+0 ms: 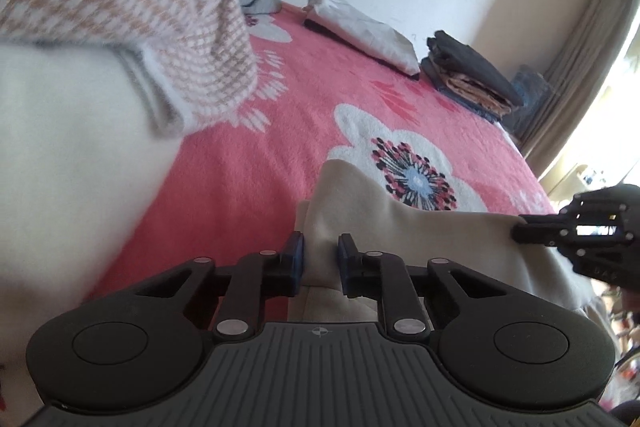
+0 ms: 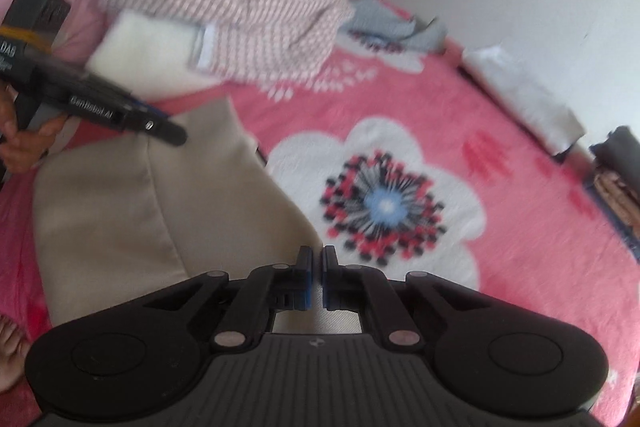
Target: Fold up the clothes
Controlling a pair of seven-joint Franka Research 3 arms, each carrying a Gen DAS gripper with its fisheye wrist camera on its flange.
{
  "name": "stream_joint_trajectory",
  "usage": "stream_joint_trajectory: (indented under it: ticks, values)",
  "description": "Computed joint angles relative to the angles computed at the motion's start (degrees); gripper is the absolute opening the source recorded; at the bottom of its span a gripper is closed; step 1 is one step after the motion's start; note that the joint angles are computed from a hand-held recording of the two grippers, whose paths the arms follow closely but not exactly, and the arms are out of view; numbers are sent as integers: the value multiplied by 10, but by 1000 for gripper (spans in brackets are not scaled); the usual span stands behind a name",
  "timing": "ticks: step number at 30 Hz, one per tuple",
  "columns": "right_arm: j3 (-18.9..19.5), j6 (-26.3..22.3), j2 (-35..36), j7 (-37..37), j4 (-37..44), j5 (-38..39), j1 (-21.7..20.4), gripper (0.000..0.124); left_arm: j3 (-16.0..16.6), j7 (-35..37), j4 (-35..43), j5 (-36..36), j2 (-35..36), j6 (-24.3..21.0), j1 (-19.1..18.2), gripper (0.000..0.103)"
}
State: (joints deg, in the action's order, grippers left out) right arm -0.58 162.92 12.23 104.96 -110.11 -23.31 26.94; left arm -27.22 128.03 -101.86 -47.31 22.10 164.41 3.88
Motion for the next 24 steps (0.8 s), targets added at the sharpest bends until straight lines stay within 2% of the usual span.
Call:
stream_joint_trajectory:
  ticks: [3, 6, 9, 13, 15, 17, 18, 20, 24]
  values:
    - [-18, 8, 26, 39, 14, -31, 14, 4, 20, -37, -4, 32, -1, 8, -15, 17]
    - [-41, 5, 61, 82, 30, -52, 32, 5, 10, -38, -11, 41, -4, 22, -8, 17]
    - [-78, 28, 60, 166, 19, -73, 54, 11, 26, -68, -21, 89, -9, 40, -25, 17]
    - [-143, 38, -24, 366, -47, -171, 72, 17, 16, -101, -24, 119, -8, 39, -15, 17]
    - [-158, 13, -83, 442, -91, -225, 64, 26, 5, -109, -23, 120, -5, 37, -5, 19]
    - [-156, -21, -148, 490, -143, -273, 45, 31, 0, -118, -21, 121, -2, 35, -1, 23]
    - [-153, -35, -178, 495, -169, -282, 33, 33, 0, -125, -19, 125, 0, 33, -2, 23]
    - [-152, -45, -214, 420, -207, -238, 25, 38, 3, -140, -13, 136, 4, 29, -5, 23]
    - [-175, -51, -215, 136, -224, -83, 53, 41, 12, -173, 0, 168, 15, 21, -16, 23]
